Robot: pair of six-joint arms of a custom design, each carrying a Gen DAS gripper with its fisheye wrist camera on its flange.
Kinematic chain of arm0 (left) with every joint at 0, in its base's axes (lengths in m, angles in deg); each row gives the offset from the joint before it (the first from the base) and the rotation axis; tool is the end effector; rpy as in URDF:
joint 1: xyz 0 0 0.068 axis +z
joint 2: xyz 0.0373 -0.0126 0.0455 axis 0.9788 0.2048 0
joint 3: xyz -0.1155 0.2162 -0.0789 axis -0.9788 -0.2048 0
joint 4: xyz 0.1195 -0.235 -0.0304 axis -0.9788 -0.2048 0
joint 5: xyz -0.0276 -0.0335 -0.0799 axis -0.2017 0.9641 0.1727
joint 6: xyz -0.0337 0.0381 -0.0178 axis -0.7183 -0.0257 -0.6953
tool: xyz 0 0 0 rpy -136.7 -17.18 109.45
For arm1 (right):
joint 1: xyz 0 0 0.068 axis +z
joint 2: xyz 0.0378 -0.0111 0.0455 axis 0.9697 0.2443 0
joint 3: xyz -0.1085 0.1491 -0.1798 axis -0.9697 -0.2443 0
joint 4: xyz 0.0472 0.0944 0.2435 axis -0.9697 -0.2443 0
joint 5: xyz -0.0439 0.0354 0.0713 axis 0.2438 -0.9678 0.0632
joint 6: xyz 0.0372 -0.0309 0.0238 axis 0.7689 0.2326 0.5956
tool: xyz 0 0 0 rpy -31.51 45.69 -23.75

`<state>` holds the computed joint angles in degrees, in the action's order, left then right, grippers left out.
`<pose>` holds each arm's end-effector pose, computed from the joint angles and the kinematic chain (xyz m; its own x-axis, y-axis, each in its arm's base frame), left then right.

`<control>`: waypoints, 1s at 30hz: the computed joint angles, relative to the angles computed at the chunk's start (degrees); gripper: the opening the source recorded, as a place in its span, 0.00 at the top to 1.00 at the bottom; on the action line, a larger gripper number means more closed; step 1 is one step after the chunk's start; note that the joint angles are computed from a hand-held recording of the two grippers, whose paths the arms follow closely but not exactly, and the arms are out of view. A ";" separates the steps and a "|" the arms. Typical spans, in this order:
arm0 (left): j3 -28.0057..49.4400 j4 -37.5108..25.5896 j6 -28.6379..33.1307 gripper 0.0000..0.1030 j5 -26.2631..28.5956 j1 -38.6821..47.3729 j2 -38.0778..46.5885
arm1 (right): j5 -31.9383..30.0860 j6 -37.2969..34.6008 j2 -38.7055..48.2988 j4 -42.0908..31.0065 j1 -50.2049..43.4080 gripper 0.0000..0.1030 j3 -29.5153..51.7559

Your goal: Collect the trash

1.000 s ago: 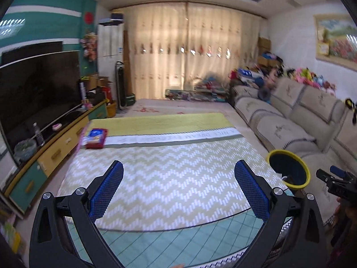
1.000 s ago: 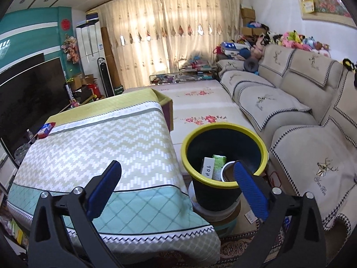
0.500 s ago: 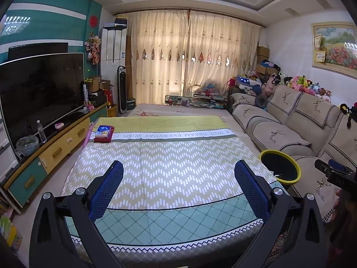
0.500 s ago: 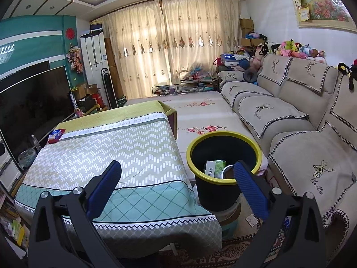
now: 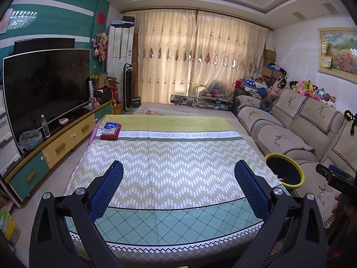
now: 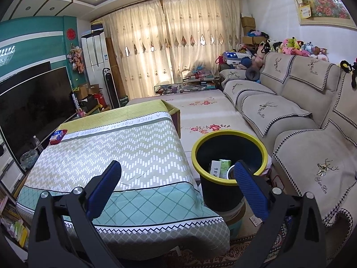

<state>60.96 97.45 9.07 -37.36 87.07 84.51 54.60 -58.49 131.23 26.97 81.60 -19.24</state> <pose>0.2362 0.0322 0.1627 -0.4330 -0.0903 -0.8969 -0.0434 0.9959 -0.0793 0.2808 0.0275 0.1336 -0.5023 0.1066 -0.8581 -0.0029 0.9922 0.1250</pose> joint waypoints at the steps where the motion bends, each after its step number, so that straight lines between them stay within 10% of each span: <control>1: 0.22 0.32 0.00 0.05 -0.12 -0.05 0.53 | 0.00 0.00 -0.14 -0.03 -0.01 0.07 -0.06; 30: 0.87 2.22 0.05 0.05 1.86 1.37 4.90 | -0.28 0.02 0.65 -0.12 0.43 0.07 0.27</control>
